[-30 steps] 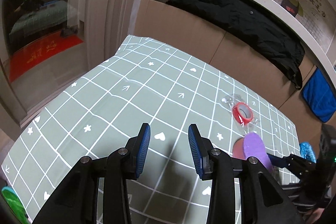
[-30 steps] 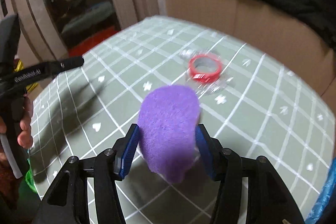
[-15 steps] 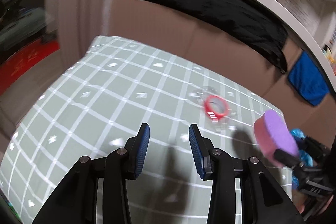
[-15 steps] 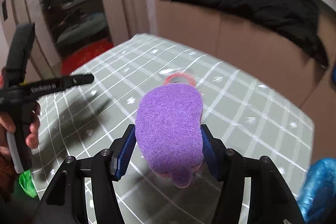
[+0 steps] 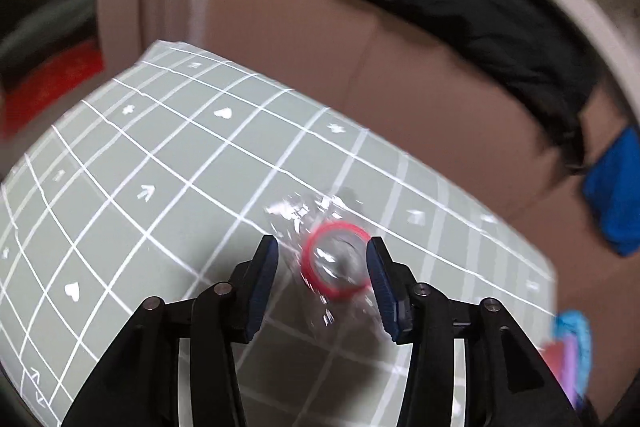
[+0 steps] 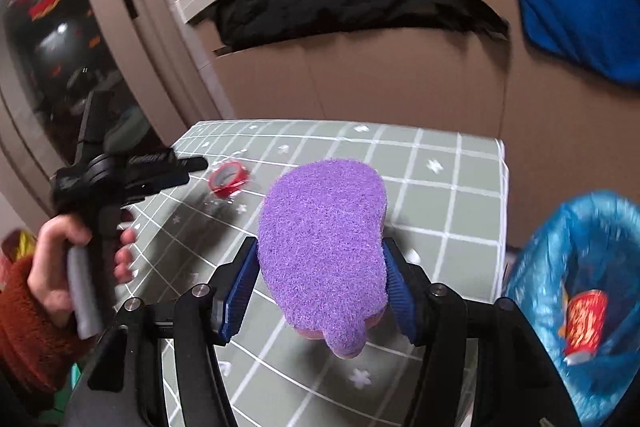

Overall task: Collect trash
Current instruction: 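Grasp the bagged red tape roll with the left gripper while the right gripper holds the sponge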

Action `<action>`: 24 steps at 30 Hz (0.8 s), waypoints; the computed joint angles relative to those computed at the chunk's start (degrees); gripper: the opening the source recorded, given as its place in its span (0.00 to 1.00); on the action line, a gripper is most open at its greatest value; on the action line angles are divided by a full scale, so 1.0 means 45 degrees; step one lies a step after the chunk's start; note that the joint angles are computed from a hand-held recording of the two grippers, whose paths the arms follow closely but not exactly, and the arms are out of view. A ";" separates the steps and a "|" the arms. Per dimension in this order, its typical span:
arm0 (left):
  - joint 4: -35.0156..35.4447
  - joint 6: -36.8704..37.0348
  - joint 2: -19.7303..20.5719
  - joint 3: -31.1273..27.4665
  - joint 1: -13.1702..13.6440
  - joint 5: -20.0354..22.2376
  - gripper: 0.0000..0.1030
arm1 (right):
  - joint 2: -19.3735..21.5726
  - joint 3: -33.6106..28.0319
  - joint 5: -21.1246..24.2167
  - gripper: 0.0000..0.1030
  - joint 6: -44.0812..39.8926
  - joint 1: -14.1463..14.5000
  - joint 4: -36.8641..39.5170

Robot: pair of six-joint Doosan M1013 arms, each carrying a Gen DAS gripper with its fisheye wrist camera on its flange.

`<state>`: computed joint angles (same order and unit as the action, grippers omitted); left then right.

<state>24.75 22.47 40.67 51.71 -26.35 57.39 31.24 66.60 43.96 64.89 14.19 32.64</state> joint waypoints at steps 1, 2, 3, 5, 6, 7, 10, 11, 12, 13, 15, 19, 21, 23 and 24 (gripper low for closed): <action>-0.0073 0.0322 0.0433 -0.0691 -0.0013 0.0854 0.46 | -0.0008 0.0090 0.0005 0.55 -0.0060 -0.0088 0.0184; -0.0235 0.0497 0.0646 -0.1008 -0.0013 0.1192 0.46 | 0.0002 0.0116 -0.0014 0.55 -0.0056 -0.0116 0.0244; -0.0425 0.0545 0.0813 -0.1228 -0.0022 0.1375 0.47 | -0.0047 0.0249 -0.0104 0.55 -0.0142 -0.0164 0.0343; -0.0061 0.0065 0.0833 -0.1180 -0.0140 0.1248 0.50 | -0.0132 0.0410 -0.0301 0.55 -0.0399 -0.0212 0.0345; 0.0009 0.0017 0.0897 -0.1282 -0.0178 0.1342 0.50 | -0.0182 0.0502 -0.0423 0.55 -0.0529 -0.0225 0.0335; 0.0002 0.0070 0.0957 -0.1351 -0.0206 0.1320 0.51 | -0.0192 0.0545 -0.0481 0.55 -0.0637 -0.0252 0.0376; -0.0147 0.0469 0.1211 -0.1760 -0.0238 0.1439 0.56 | -0.0119 0.0536 -0.0228 0.55 -0.0743 -0.0373 0.0702; -0.0242 0.0550 0.1240 -0.1816 -0.0244 0.1449 0.56 | -0.0090 0.0543 -0.0151 0.55 -0.0770 -0.0418 0.0837; -0.0369 0.0648 0.1342 -0.1984 -0.0229 0.1589 0.57 | -0.0063 0.0540 -0.0095 0.55 -0.0816 -0.0452 0.0942; -0.0265 0.0625 0.1398 -0.2056 -0.0250 0.1625 0.57 | -0.0075 0.0594 -0.0062 0.55 -0.0879 -0.0470 0.1060; -0.0201 0.0733 0.1560 -0.2355 -0.0282 0.1967 0.57 | -0.0109 0.0703 -0.0094 0.55 -0.0959 -0.0480 0.1107; -0.0555 0.0656 0.1490 -0.2317 -0.0215 0.1959 0.54 | -0.0183 0.0855 -0.0226 0.55 -0.0878 -0.0509 0.0994; -0.0525 0.0805 0.1414 -0.2206 -0.0208 0.1861 0.51 | -0.0208 0.0881 -0.0293 0.55 -0.0762 -0.0522 0.0891; -0.0201 0.0994 0.1293 -0.1987 -0.0252 0.1745 0.50 | -0.0250 0.0912 -0.0343 0.55 -0.0633 -0.0512 0.0758; -0.0078 0.1022 0.1215 -0.1845 -0.0286 0.1634 0.50 | -0.0265 0.0920 -0.0359 0.55 -0.0613 -0.0503 0.0709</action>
